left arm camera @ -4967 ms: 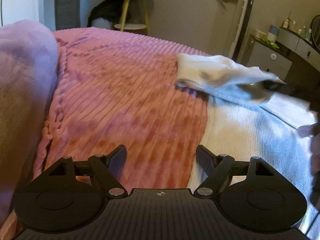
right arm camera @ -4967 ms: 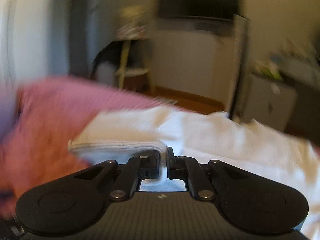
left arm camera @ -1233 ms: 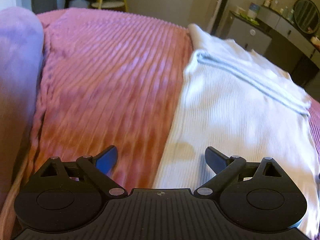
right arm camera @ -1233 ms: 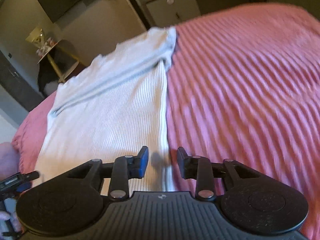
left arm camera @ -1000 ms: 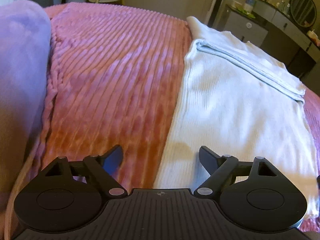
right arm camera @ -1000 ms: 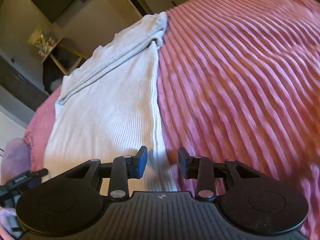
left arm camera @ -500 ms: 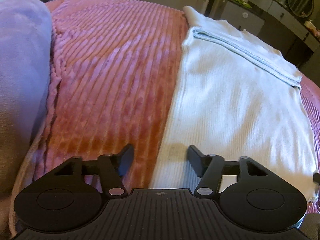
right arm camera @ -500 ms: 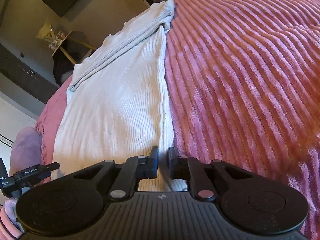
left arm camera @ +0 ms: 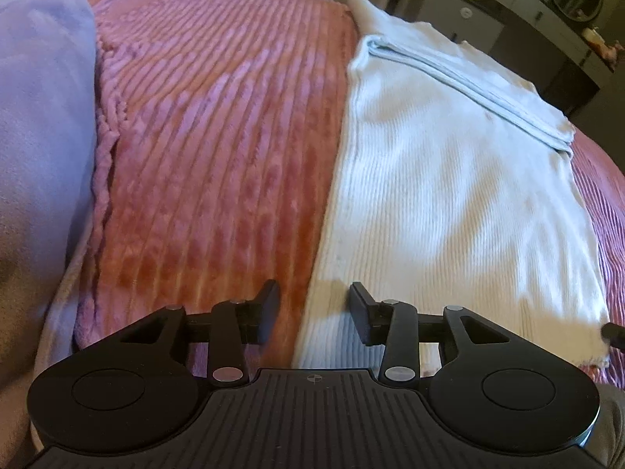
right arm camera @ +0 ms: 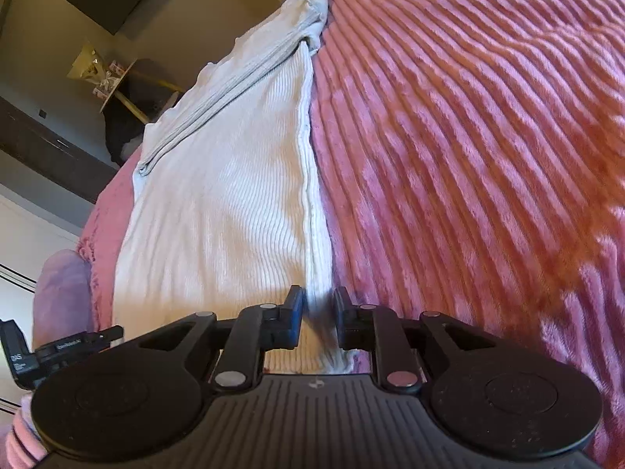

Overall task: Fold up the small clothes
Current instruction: 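Grasp the hem with both grippers and lift it toward the collar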

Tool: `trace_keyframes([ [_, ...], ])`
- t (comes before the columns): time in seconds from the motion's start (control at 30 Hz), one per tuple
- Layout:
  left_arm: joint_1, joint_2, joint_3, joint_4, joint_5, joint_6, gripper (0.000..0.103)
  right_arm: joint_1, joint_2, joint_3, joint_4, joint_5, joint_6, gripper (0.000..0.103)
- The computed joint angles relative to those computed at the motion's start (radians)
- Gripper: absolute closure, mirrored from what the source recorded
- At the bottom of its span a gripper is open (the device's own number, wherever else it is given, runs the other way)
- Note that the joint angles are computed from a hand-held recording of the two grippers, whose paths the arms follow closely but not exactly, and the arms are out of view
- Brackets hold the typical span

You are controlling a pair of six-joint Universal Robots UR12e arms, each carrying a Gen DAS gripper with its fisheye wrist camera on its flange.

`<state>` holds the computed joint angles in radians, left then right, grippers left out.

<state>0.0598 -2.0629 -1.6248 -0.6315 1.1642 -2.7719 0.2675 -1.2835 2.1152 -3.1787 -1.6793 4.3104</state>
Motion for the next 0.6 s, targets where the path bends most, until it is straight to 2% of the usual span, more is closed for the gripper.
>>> trace_keyframes([
  [0.13, 0.005, 0.0, 0.011, -0.048, -0.025, 0.008, 0.06, -0.002, 0.007, 0.003, -0.035, 0.022, 0.01, 0.084],
  [0.3, 0.005, 0.001, 0.013, -0.079, -0.033, 0.049, 0.06, -0.003, 0.013, -0.004, -0.027, 0.034, -0.009, 0.084],
  [0.37, 0.004, 0.001, 0.013, -0.081, -0.03, 0.051, 0.06, -0.003, 0.013, -0.005, -0.022, 0.028, -0.018, 0.09],
  [0.4, 0.003, 0.002, 0.014, -0.081, -0.026, 0.049, 0.063, -0.002, 0.013, -0.006, -0.021, 0.023, -0.027, 0.094],
  [0.47, 0.001, 0.002, 0.017, -0.085, -0.016, 0.047, 0.069, 0.002, 0.015, -0.008, -0.028, 0.015, -0.035, 0.094],
  [0.53, 0.0, 0.001, 0.023, -0.096, -0.008, 0.042, 0.083, -0.001, 0.017, -0.002, -0.061, 0.016, -0.032, 0.095],
  [0.6, 0.005, -0.002, 0.042, -0.15, -0.034, 0.035, 0.091, -0.005, 0.019, 0.008, -0.104, 0.025, -0.004, 0.095],
])
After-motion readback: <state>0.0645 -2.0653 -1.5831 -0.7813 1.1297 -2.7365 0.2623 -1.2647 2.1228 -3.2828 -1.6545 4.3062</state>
